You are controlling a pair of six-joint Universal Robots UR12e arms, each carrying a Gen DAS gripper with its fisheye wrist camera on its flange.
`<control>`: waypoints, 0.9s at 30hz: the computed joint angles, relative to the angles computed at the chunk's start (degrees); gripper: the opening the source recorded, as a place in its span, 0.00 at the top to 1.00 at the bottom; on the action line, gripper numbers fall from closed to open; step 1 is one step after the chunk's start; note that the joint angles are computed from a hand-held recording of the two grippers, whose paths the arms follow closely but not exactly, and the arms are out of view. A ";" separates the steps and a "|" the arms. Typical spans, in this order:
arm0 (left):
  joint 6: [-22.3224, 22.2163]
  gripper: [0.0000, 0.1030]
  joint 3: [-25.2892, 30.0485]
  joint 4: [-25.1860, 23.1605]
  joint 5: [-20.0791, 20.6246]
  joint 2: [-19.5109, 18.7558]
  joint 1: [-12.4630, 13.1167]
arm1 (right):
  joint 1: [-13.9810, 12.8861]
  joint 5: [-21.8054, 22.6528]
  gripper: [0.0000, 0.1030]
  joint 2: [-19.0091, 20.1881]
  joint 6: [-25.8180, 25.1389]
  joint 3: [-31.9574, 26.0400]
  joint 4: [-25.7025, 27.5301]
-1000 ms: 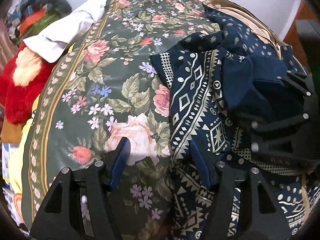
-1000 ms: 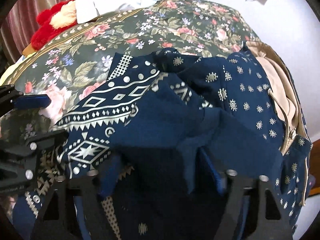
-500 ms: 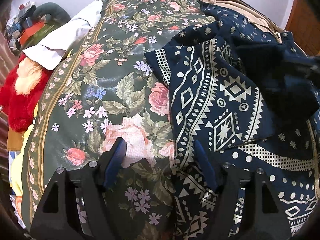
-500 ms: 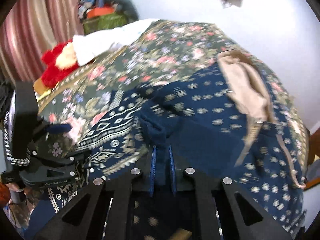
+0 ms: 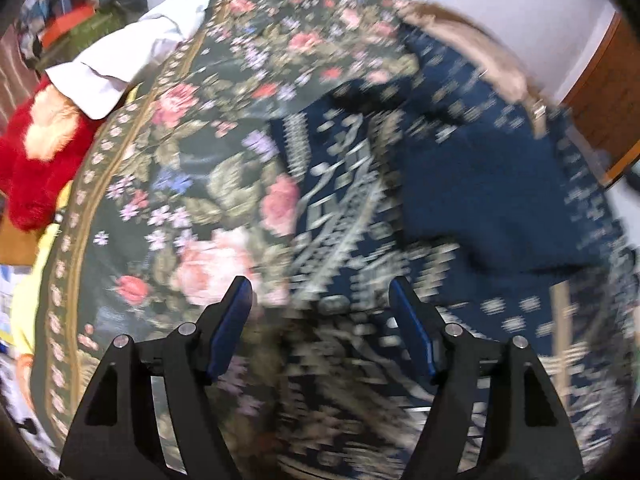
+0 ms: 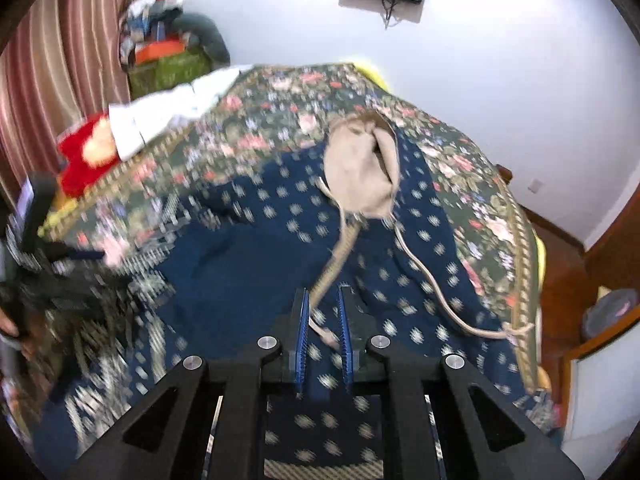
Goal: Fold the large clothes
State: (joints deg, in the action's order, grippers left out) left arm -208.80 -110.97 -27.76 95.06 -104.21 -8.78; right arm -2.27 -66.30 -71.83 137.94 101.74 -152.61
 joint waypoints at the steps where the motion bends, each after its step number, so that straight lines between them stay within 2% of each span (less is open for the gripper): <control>1: -0.66 0.32 0.16 0.91 -1.68 0.01 0.05 | -0.07 -0.30 0.90 0.11 -0.76 -0.03 0.83; 5: -3.01 0.32 1.63 2.85 -8.67 -1.29 0.92 | -0.66 -2.73 0.90 0.85 -3.31 -0.25 4.90; 8: -5.54 0.33 3.21 2.60 -10.69 -3.07 1.21 | -1.18 -5.18 0.90 1.86 -4.30 -0.91 8.21; 11: -9.40 0.48 4.37 2.93 -12.37 -4.91 1.64 | -1.36 -10.18 0.90 3.31 -4.94 -1.02 7.40; 13: -11.53 0.63 4.75 3.58 -13.32 -5.73 1.95 | -1.47 -12.57 0.90 4.01 -5.14 -0.22 3.22; 14: -12.34 0.64 5.12 3.53 -12.92 -6.09 1.90 | -1.50 -13.65 0.90 4.25 -5.16 0.45 -0.03; 15: -12.60 0.67 5.52 3.35 -11.90 -6.35 1.69 | -1.11 -16.61 0.90 4.67 -5.01 1.03 -3.77; 17: -11.78 0.74 6.38 2.47 -10.08 -6.67 1.23 | -0.67 -19.71 0.90 5.29 -5.71 1.55 -7.57; 19: -10.18 0.82 7.22 1.46 -8.45 -6.73 0.65 | -0.85 -19.62 0.90 5.44 -6.45 2.01 -9.27; 22: -7.03 0.85 8.52 0.87 -5.20 -6.34 -0.81 | -0.78 -20.43 0.89 5.55 -7.24 2.88 -12.23; 25: -3.01 0.86 10.29 1.29 -2.94 -5.83 -2.50 | -1.25 -19.44 0.88 5.14 -6.13 3.38 -12.38; 27: -0.48 0.86 12.18 2.11 -2.95 -5.99 -3.58 | -2.67 -15.28 0.88 4.15 -4.10 2.31 -6.27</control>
State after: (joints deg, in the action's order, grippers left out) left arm -209.28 -98.79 -25.65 92.11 -110.19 -12.37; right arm -4.94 -81.57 -67.68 133.84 104.05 -158.88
